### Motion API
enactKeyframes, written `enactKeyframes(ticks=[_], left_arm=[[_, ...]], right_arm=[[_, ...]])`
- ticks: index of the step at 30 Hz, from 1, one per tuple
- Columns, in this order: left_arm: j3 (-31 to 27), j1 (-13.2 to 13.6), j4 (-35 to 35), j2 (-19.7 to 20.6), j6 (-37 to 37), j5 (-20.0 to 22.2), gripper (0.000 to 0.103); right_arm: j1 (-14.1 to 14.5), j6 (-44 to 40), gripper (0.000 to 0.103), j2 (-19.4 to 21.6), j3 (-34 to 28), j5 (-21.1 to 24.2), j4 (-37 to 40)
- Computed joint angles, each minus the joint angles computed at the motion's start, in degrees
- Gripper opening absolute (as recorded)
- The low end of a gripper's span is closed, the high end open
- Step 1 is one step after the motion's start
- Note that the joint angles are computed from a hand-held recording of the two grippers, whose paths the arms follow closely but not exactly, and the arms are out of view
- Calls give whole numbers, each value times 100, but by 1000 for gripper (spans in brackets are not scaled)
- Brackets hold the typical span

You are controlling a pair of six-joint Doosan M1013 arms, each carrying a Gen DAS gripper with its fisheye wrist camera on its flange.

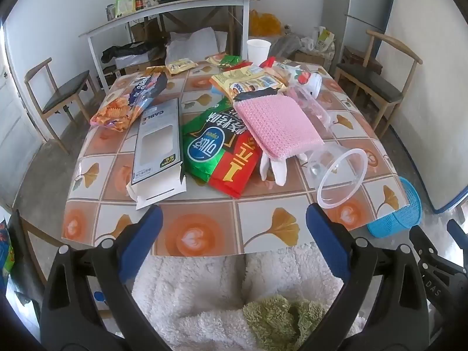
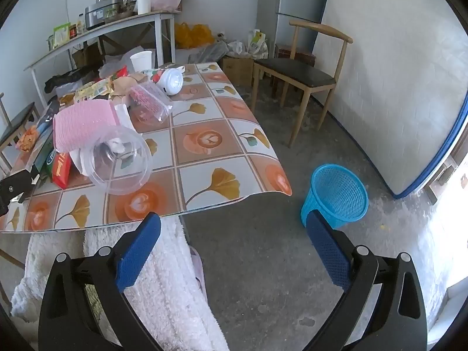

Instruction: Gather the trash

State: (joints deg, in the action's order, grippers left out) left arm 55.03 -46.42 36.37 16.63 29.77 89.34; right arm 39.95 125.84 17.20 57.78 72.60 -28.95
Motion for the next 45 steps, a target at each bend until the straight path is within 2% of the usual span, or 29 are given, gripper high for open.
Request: enactKeyframes(ticks=[45], left_arm=[[38, 23, -95, -25, -46, 0, 94]], right_arm=[[9, 9, 97, 7, -48, 22, -43]])
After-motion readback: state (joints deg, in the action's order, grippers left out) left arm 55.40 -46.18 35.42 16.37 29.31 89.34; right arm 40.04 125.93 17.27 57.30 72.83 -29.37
